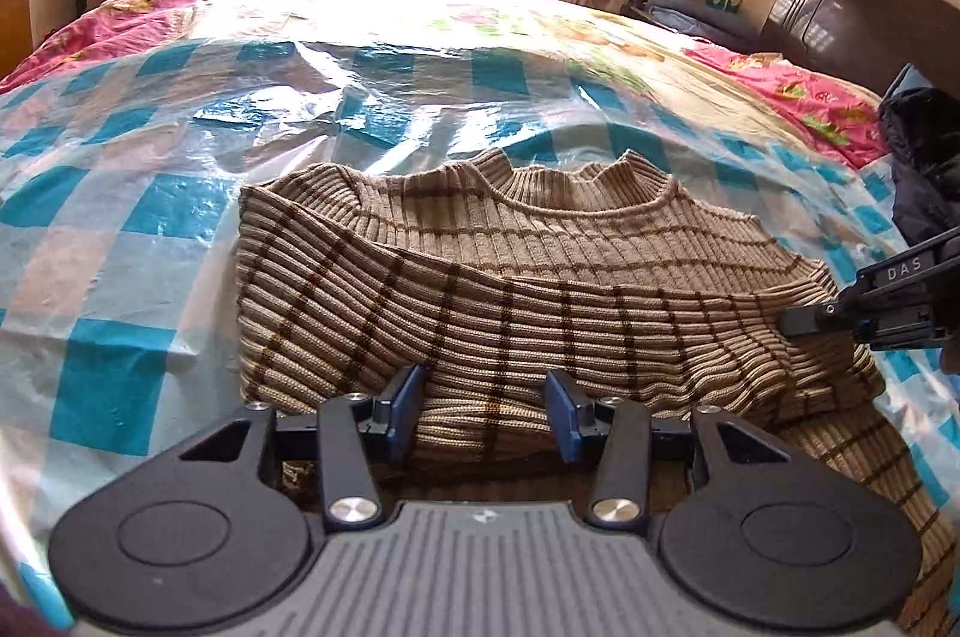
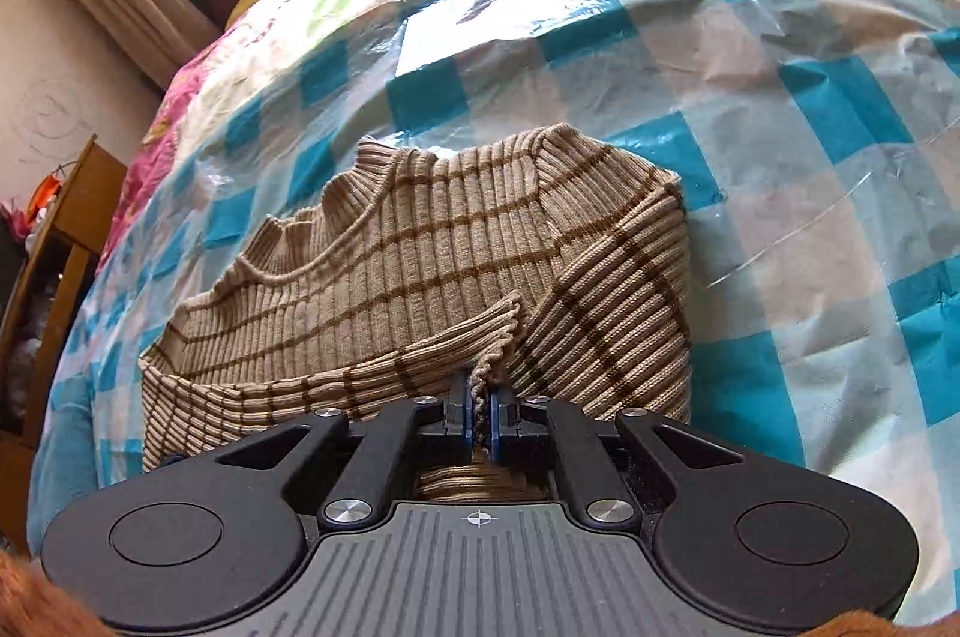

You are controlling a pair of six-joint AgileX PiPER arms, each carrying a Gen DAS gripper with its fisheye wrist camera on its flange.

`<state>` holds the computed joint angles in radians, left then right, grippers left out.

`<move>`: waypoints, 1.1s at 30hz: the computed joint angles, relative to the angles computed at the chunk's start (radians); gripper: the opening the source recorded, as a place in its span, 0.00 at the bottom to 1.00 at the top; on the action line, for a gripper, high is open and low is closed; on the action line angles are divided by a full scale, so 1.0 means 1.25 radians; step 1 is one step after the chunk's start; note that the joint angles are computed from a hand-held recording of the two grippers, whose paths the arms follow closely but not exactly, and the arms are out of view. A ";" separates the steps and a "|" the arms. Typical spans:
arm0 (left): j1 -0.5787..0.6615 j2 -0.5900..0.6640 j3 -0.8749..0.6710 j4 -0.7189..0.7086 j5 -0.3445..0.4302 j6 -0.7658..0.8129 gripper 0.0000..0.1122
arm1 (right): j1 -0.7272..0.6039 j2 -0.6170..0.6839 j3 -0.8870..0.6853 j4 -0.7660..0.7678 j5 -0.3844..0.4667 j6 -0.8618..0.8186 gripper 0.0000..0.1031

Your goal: Fold small clothes

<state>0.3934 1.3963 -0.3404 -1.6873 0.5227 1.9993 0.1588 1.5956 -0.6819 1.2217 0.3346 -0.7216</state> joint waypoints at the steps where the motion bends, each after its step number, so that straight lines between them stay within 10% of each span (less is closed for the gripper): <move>1: -0.006 -0.005 0.002 -0.001 -0.007 0.007 0.44 | -0.008 0.002 0.008 0.048 0.005 -0.049 0.06; 26: 0.175 -0.194 0.069 0.363 0.057 -0.219 0.44 | 0.015 -0.179 0.160 -0.300 -0.130 0.221 0.11; 33: 0.387 -0.257 0.082 0.521 0.211 -0.236 0.44 | 0.013 -0.274 0.185 -0.409 -0.074 0.316 0.12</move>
